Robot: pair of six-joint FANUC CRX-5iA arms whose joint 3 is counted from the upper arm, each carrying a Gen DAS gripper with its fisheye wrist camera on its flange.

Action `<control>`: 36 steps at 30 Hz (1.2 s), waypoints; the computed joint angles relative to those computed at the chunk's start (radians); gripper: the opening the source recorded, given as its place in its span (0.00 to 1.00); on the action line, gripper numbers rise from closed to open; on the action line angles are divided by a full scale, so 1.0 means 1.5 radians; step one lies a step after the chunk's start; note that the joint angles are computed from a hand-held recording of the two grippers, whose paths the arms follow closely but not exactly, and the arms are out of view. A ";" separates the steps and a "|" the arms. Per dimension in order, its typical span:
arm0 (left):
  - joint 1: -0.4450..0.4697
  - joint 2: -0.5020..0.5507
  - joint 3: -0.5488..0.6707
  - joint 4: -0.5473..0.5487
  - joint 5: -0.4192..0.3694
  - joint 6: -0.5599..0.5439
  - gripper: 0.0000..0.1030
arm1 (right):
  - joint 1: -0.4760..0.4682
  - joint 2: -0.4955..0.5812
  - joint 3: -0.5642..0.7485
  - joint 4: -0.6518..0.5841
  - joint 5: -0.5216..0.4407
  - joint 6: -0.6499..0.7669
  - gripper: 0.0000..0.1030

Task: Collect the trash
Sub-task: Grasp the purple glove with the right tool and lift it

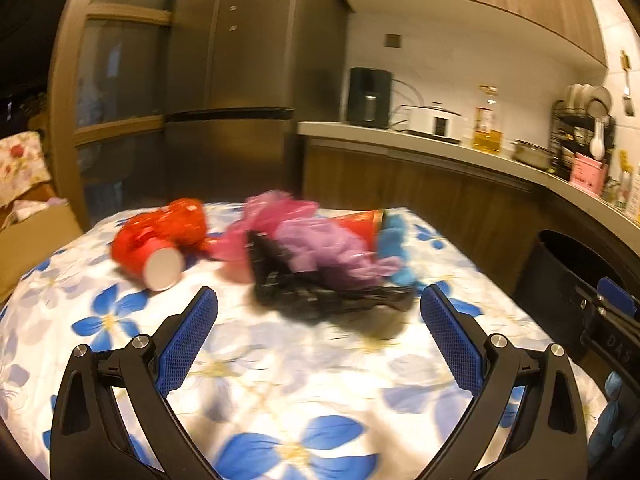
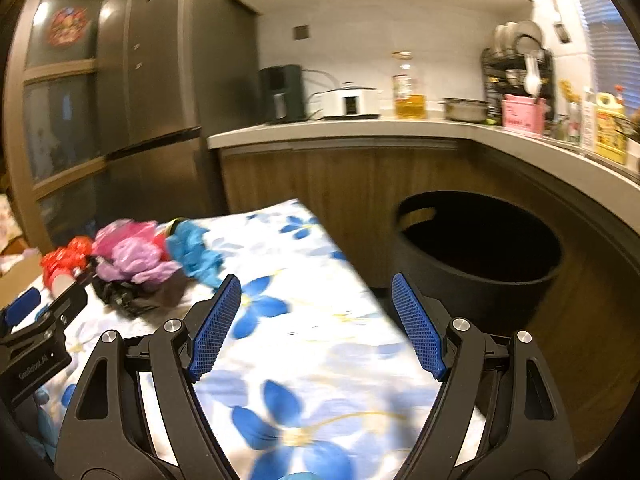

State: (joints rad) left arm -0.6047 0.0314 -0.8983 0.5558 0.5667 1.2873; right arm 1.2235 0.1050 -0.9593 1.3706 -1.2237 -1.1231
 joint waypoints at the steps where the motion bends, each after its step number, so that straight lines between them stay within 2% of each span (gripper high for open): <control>1: 0.006 -0.002 -0.005 0.009 0.002 -0.003 0.94 | -0.009 0.009 0.006 0.017 0.011 0.003 0.75; 11: 0.024 -0.003 -0.027 0.075 0.032 -0.053 0.94 | -0.114 0.072 0.068 0.185 0.113 0.018 0.75; 15: 0.042 -0.011 -0.031 0.071 0.019 -0.045 0.94 | -0.144 0.088 0.091 0.236 0.140 0.022 0.74; 25: 0.073 -0.031 -0.041 0.064 0.003 -0.044 0.94 | -0.213 0.134 0.156 0.334 0.224 0.041 0.63; 33: 0.108 -0.036 -0.034 0.011 -0.033 -0.011 0.94 | -0.248 0.170 0.204 0.349 0.278 0.073 0.44; 35: 0.114 -0.034 -0.029 -0.001 -0.043 -0.007 0.94 | -0.257 0.173 0.212 0.347 0.298 0.084 0.25; 36: 0.117 -0.033 -0.026 -0.007 -0.049 -0.006 0.94 | -0.260 0.173 0.212 0.348 0.306 0.084 0.22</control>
